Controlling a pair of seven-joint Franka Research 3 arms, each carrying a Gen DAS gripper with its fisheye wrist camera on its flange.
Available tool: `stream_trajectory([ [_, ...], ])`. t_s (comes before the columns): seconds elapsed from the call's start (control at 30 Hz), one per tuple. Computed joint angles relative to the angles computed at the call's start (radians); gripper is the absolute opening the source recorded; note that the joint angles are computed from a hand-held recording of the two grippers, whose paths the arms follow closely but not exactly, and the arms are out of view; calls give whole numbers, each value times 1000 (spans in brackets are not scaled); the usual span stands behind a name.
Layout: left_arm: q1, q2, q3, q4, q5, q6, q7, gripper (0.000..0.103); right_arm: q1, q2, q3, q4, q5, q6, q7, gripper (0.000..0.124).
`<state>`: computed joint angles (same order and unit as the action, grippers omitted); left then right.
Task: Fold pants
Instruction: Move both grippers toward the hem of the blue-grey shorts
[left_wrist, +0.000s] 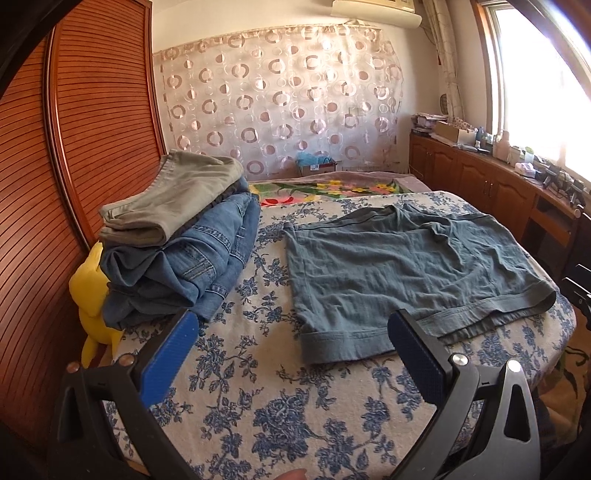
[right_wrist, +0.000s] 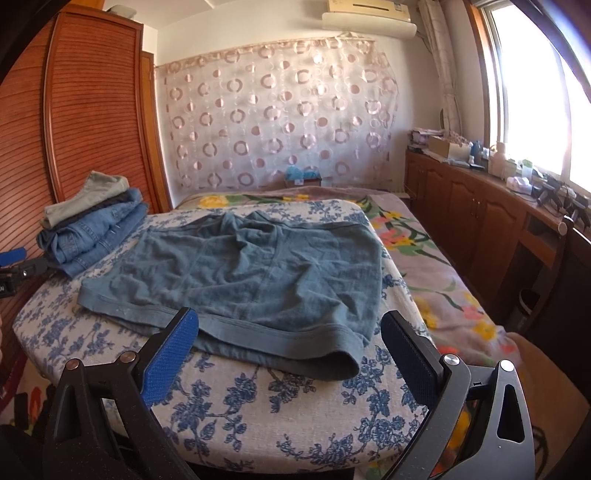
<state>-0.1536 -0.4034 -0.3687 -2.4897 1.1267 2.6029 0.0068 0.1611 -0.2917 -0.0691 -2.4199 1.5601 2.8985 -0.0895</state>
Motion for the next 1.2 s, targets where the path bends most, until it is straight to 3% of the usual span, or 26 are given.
stream_trajectory([
  [0.47, 20, 114, 68, 1, -71, 221, 144, 103, -35, 93, -23, 28, -180, 0, 102, 82],
  [0.77, 10, 164, 81, -6, -177, 255, 299, 87, -62, 102, -46, 24, -306, -36, 180, 72],
  [0.87, 7, 165, 87, -17, -222, 248, 354, 81, -66, 108, -49, 27, -328, -51, 198, 59],
  [1.03, 27, 157, 82, -34, -240, 245, 373, 66, -60, 110, -44, 26, -342, -47, 199, 41],
  [1.2, 56, 160, 78, -31, -208, 246, 350, 55, -56, 123, -39, 27, -358, -33, 214, 36],
])
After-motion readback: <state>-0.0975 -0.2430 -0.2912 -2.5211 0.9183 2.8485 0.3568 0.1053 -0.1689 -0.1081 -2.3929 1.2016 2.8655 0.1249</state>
